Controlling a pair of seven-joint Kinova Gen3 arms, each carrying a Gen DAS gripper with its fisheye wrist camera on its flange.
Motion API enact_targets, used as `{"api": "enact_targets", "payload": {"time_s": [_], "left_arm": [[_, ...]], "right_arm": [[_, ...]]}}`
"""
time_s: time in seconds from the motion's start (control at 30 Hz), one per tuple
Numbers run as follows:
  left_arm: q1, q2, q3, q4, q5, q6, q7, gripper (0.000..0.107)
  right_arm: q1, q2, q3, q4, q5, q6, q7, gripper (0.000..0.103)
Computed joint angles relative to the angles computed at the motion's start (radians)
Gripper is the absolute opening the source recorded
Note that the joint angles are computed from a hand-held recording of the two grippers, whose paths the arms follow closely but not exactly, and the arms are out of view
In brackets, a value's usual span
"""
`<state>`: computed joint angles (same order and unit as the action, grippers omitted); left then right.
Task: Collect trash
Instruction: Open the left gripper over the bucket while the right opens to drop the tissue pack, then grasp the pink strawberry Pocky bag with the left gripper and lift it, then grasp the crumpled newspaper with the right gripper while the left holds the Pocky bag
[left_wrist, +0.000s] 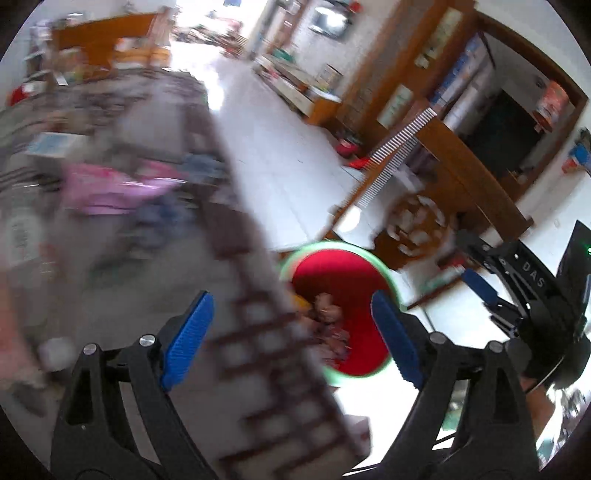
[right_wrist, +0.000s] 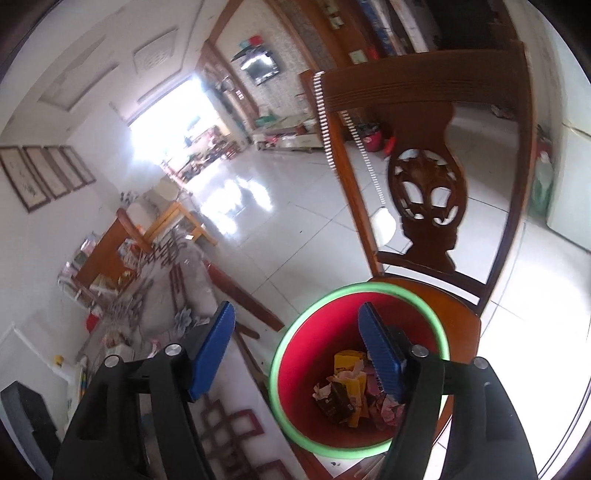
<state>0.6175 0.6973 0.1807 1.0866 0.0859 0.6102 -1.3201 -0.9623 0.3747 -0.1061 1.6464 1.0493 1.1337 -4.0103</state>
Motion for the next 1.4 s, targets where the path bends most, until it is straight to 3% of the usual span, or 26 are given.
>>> {"api": "enact_targets", "payload": {"time_s": [0.2,0.3,0.37,0.47,0.67,0.8,0.93,1.17,1.33,1.4], "left_arm": [[0.097,-0.163,-0.275,0.255,-0.173,-0.139,0.241,0.085],[0.128,-0.171,-0.381,0.276,-0.274,-0.084,0.361,0.085],[0.083,-0.156,-0.368,0.260,-0.274,-0.023,0.388,0.085],[-0.041,-0.136,-0.257,0.242,-0.247,0.019,0.366,0.085],[-0.100,-0.071,-0.183,0.162,-0.267,0.092,0.356,0.083],[-0.150,-0.081,-0.132,0.191,-0.229,0.089,0.292,0.046],[-0.174,-0.129,-0.110,0.272,-0.202,0.048,0.236,0.044],[-0.181,-0.191,-0.123,0.362,-0.187,0.024,0.217,0.047],[-0.181,-0.193,-0.135,0.369,-0.194,0.001,0.245,0.071],[-0.158,-0.188,-0.155,0.360,-0.224,-0.005,0.267,0.074]], "right_arm": [[0.021,0.038,0.005,-0.073,-0.016,-0.081,0.134,0.072],[0.022,0.057,0.018,-0.110,-0.038,-0.120,0.193,0.073],[0.020,0.070,0.029,-0.134,-0.053,-0.141,0.232,0.074],[0.007,0.089,0.048,-0.170,-0.074,-0.150,0.286,0.074],[-0.004,0.097,0.079,-0.183,-0.116,-0.169,0.329,0.077],[-0.008,0.092,0.092,-0.168,-0.128,-0.182,0.311,0.078],[0.003,0.094,0.090,-0.172,-0.141,-0.208,0.333,0.078],[0.009,0.129,0.094,-0.239,-0.185,-0.231,0.438,0.078],[0.004,0.193,0.104,-0.368,-0.252,-0.218,0.593,0.078],[0.003,0.234,0.104,-0.448,-0.279,-0.205,0.674,0.078]]}}
